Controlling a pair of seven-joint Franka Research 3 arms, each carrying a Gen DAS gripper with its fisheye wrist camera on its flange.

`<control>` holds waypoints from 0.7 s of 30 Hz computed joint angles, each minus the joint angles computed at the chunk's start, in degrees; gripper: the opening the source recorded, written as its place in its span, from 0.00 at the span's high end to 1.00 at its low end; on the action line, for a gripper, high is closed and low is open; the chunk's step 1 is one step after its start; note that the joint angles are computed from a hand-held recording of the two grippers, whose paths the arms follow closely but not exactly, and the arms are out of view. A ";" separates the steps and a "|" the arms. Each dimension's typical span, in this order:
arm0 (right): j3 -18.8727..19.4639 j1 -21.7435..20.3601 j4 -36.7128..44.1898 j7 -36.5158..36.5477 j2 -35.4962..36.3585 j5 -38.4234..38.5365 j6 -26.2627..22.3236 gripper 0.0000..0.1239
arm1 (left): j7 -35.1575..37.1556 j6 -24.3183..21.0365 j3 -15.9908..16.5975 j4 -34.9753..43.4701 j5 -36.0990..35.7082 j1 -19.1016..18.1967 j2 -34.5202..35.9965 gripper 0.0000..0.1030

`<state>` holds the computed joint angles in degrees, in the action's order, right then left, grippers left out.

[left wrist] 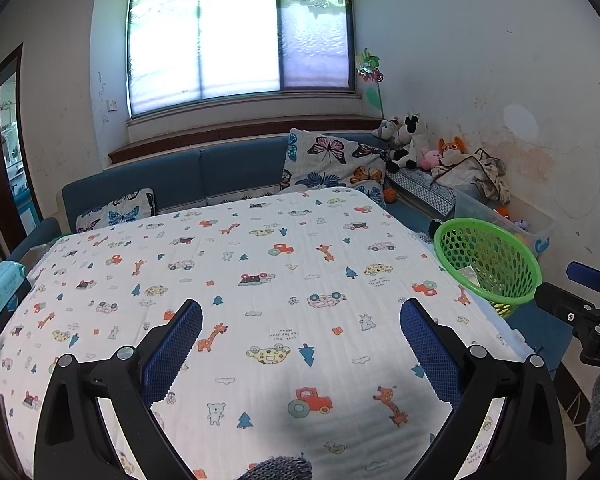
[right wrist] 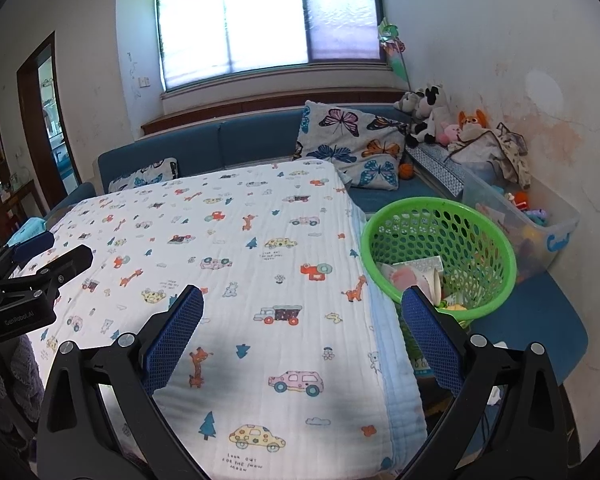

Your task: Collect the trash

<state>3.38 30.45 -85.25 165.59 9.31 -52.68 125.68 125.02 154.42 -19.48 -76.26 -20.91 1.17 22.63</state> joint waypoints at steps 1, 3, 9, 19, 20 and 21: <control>0.01 0.00 0.02 -0.02 0.01 0.04 0.04 0.21 | 0.06 0.04 -0.04 -0.07 -0.05 0.05 -0.04 0.07; 0.01 0.09 0.09 0.03 0.04 -0.14 -0.08 0.21 | -0.05 0.09 0.05 0.00 0.12 -0.03 0.02 0.07; -0.05 0.17 0.47 -0.21 0.28 0.04 -0.27 0.21 | -0.17 0.28 0.00 -0.49 -0.15 0.19 -0.31 0.07; -0.07 0.34 0.59 -0.18 0.35 -0.02 -0.29 0.21 | -0.01 0.06 0.10 -0.59 -0.36 0.26 -0.44 0.07; -0.11 0.31 0.51 -0.16 0.31 -0.01 -0.18 0.21 | -0.11 0.02 0.13 -0.55 -0.32 0.21 -0.43 0.07; -0.09 0.32 0.58 -0.20 0.36 0.09 -0.18 0.21 | -0.10 -0.04 0.12 -0.62 -0.37 0.25 -0.49 0.07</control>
<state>3.29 30.77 -84.67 165.39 9.67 -52.59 125.50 124.92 154.37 -19.36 -76.88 -21.29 1.42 22.15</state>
